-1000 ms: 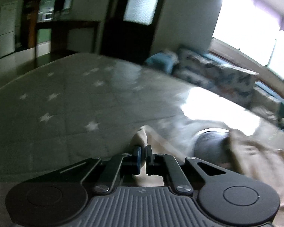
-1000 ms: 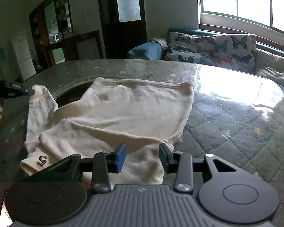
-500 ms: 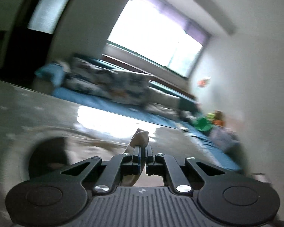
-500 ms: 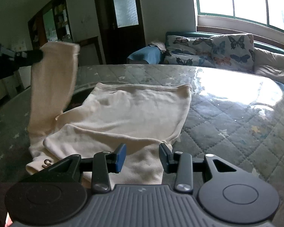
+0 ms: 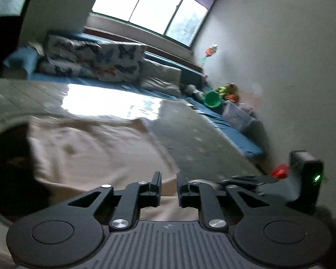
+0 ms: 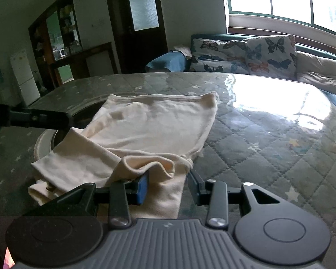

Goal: Fold clothes

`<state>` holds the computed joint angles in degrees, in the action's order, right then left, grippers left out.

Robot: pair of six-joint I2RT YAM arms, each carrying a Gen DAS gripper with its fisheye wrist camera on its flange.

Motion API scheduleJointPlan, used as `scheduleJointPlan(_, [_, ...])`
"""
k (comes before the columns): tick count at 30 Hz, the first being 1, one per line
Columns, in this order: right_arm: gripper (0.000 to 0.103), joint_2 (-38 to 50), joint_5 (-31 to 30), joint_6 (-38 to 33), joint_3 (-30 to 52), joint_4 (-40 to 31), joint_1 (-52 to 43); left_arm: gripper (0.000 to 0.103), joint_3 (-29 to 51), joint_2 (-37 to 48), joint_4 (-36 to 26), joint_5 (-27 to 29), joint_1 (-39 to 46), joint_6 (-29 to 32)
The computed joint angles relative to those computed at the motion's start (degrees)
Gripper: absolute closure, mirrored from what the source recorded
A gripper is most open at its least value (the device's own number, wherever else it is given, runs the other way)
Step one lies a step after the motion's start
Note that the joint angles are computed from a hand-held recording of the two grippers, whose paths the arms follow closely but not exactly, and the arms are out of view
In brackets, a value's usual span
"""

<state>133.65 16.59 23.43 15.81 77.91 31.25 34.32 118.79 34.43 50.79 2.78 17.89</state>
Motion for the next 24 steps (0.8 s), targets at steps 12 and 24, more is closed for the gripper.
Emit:
scheduleJointPlan(12, [0.065, -7.17, 1.92, -1.55, -6.59, 4.54, -1.0, 0.076, 2.69, 6.36, -0.07, -12.97, 11.44, 10.55])
scheduleJointPlan(24, [0.065, -1.07, -1.87, -3.87, 4.73, -7.36, 2.63, 0.103, 5.37, 10.23, -0.46, -16.79, 10.36, 11.94])
